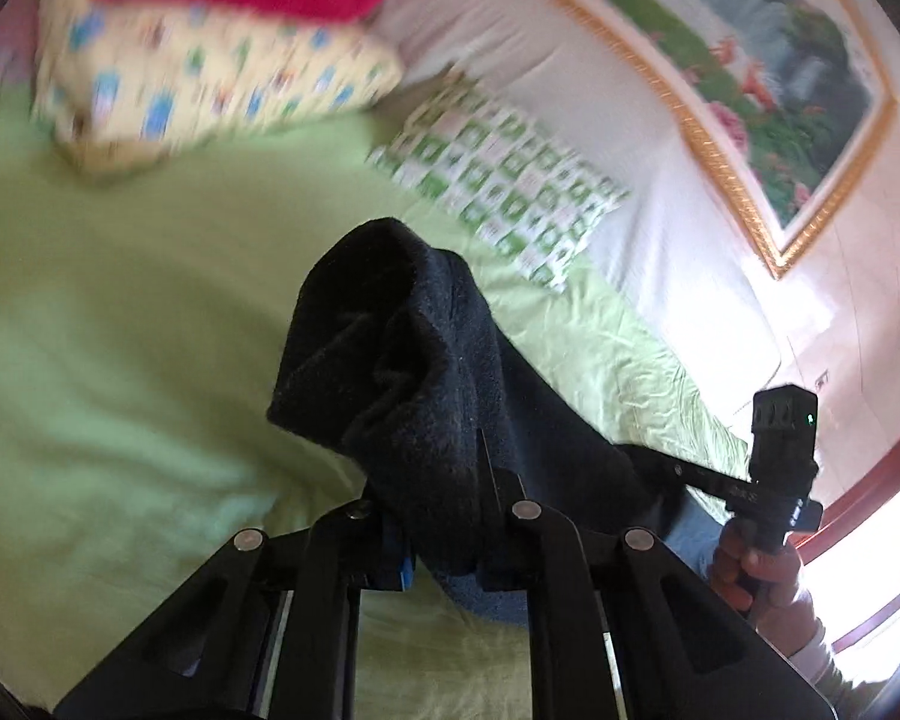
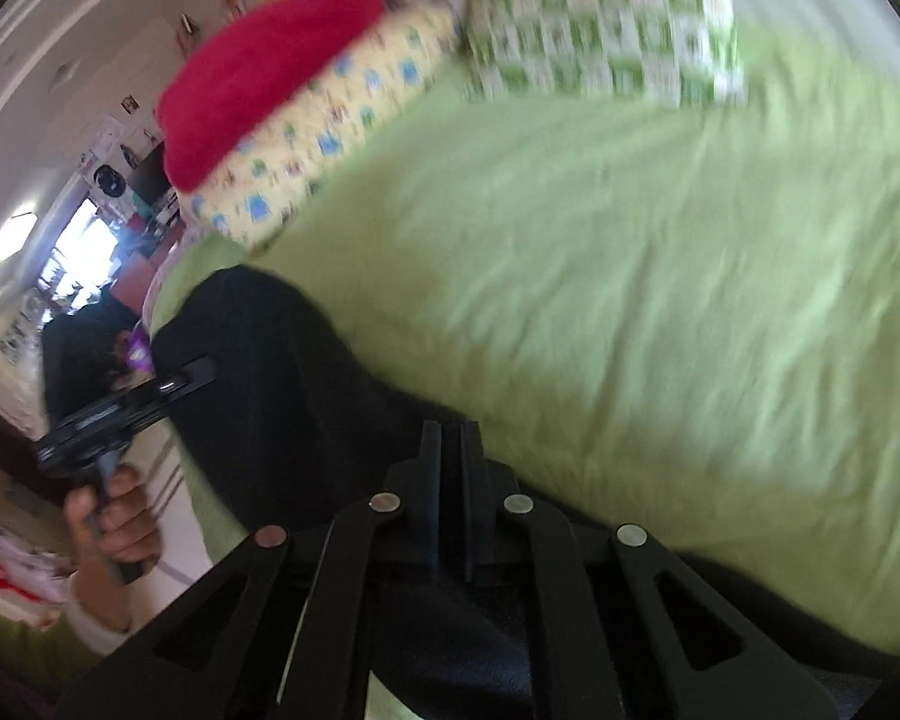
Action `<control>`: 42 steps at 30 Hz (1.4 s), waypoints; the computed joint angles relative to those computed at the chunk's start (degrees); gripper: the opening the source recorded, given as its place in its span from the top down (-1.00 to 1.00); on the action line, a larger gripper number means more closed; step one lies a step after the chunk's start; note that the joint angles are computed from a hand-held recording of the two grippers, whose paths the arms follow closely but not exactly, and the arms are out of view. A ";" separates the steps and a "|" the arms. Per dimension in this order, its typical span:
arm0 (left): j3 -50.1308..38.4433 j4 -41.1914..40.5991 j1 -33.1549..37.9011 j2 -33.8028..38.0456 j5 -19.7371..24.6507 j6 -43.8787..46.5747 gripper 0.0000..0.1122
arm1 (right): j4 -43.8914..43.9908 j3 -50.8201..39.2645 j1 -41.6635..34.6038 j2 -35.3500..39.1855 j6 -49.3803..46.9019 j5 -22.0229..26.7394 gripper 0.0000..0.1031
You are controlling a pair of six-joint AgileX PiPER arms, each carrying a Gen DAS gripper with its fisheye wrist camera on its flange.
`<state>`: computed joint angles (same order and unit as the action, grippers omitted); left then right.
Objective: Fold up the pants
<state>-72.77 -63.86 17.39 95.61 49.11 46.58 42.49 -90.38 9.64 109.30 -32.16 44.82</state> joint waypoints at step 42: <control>-1.93 17.02 -18.48 -11.16 -3.50 -15.63 -0.17 | 47.41 50.32 -28.45 -34.40 -33.90 6.20 -0.24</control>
<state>-74.70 -46.84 -1.08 84.45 45.61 30.95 89.89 -40.05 -18.81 74.90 -66.05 51.02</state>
